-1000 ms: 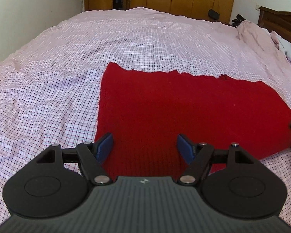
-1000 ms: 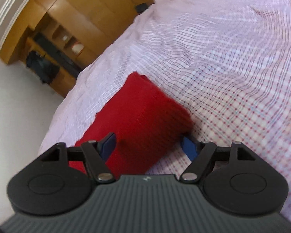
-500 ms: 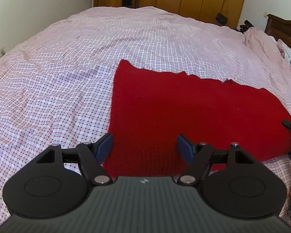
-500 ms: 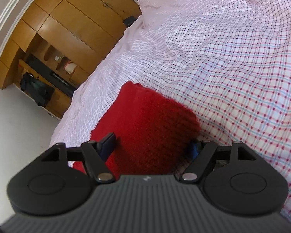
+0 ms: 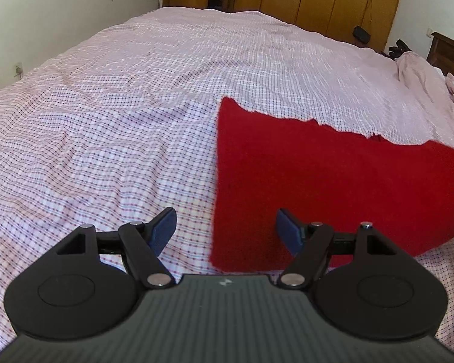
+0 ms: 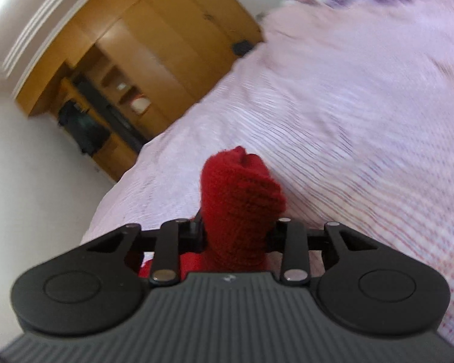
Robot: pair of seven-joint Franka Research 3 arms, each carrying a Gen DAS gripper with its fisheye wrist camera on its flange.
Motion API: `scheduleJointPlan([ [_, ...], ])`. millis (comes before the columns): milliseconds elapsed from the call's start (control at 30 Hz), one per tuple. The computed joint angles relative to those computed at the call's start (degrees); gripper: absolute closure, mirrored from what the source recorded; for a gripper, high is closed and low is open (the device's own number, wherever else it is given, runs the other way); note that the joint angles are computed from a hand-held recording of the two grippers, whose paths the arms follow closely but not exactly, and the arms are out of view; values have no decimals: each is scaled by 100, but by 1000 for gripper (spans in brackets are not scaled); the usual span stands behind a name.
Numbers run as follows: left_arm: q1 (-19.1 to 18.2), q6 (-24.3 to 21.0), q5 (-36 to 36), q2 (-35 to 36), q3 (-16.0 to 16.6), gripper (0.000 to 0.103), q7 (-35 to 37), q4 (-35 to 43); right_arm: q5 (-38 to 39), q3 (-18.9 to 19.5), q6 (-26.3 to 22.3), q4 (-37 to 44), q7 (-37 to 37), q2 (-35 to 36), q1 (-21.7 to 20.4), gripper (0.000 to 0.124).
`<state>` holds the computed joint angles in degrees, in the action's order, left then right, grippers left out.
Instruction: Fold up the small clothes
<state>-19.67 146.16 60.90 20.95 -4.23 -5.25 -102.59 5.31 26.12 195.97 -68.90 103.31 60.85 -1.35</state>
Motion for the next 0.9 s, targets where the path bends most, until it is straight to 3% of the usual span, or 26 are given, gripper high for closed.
scheduleJointPlan([
  [200, 155, 95, -66, -229, -4, 26, 419, -162, -36, -386, -368, 615, -522, -53, 493, 90],
  [300, 212, -23, -21, -413, -8, 26, 484, -325, 230, -948, -520, 1003, -763, -46, 1014, 91],
  [400, 319, 16, 39, -648, -39, 26, 407, -601, 241, -1241, -451, 1087, -1178, -110, 1358, 91],
  [533, 473, 25, 145, -955, -105, 26, 119, -998, -115, -944, -735, 1481, -1920, 71, 1517, 91],
  [667, 638, 69, 183, -1138, -180, 26, -140, -1313, -358, -436, -1383, 2141, -2713, 531, 1688, 91],
  [733, 720, 101, 156, -1204, -206, 26, -214, -1452, -648, -78, -1849, 2286, -3501, 728, 1701, 91],
  [800, 781, 119, 144, -1251, -227, 26, -306, -1559, -892, -167, -2027, 2202, -4117, 817, 1836, 91],
  [833, 809, 146, 157, -1265, -233, 26, -351, -1597, -996, -334, -1888, 2040, -4320, 816, 1922, 91],
  [900, 852, 228, 229, -1298, -242, 26, -451, -1680, -1233, -809, -960, 1461, -4718, 734, 2102, 91],
])
